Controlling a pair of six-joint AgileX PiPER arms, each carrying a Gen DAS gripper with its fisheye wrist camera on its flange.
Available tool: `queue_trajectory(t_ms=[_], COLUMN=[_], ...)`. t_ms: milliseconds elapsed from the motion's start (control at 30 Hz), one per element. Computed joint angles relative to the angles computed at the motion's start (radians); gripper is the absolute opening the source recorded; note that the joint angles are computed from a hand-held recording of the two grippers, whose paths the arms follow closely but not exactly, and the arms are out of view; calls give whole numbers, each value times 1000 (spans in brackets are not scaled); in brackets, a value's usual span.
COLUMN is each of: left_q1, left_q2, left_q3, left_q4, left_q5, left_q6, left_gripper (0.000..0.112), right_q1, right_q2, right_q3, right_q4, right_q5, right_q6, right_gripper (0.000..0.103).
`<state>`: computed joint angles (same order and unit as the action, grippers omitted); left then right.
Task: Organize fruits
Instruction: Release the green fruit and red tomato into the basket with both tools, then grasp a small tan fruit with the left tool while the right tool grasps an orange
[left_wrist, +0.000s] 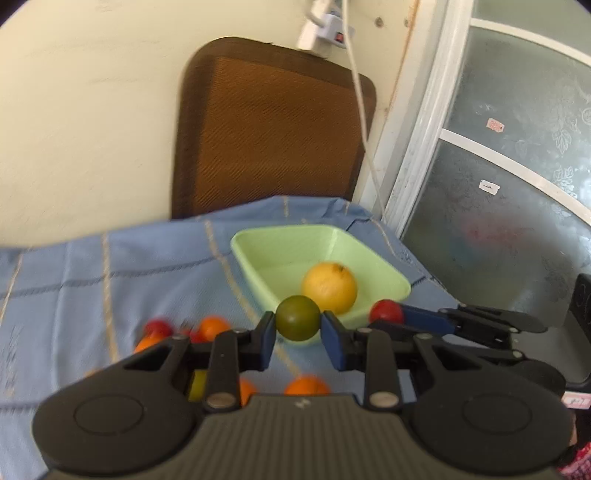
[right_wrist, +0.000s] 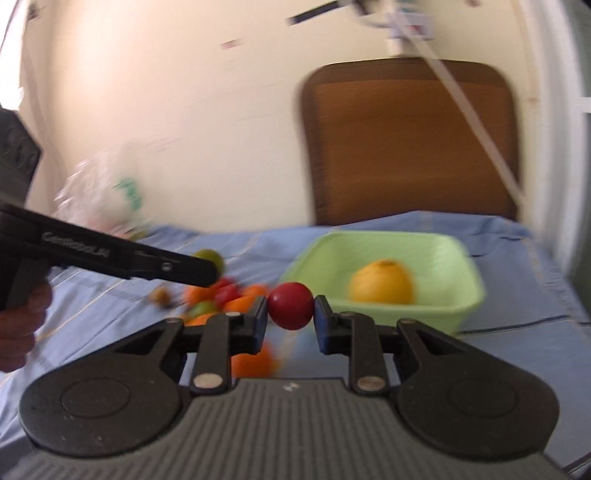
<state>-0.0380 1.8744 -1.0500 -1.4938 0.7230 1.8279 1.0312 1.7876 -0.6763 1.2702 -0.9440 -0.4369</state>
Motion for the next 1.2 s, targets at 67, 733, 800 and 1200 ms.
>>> queue_trajectory(t_ms=[67, 733, 800, 1200], left_q1=[-73, -167, -128, 303], left_q2=[47, 119, 87, -34], left_q3=[-69, -93, -54, 6], left_q4=[19, -88, -123, 39], left_q5=[-57, -174, -140, -88], left_q6=[-61, -32, -6, -63], left_gripper=[27, 40, 40, 40], right_q1=[-46, -117, -105, 12], right_q2=[-19, 69, 82, 40], right_q3=[29, 68, 69, 45], right_q4=[8, -75, -71, -93], right_q5=[-9, -85, -109, -145], right_q6=[7, 128, 138, 135], right_gripper=[29, 38, 38, 37])
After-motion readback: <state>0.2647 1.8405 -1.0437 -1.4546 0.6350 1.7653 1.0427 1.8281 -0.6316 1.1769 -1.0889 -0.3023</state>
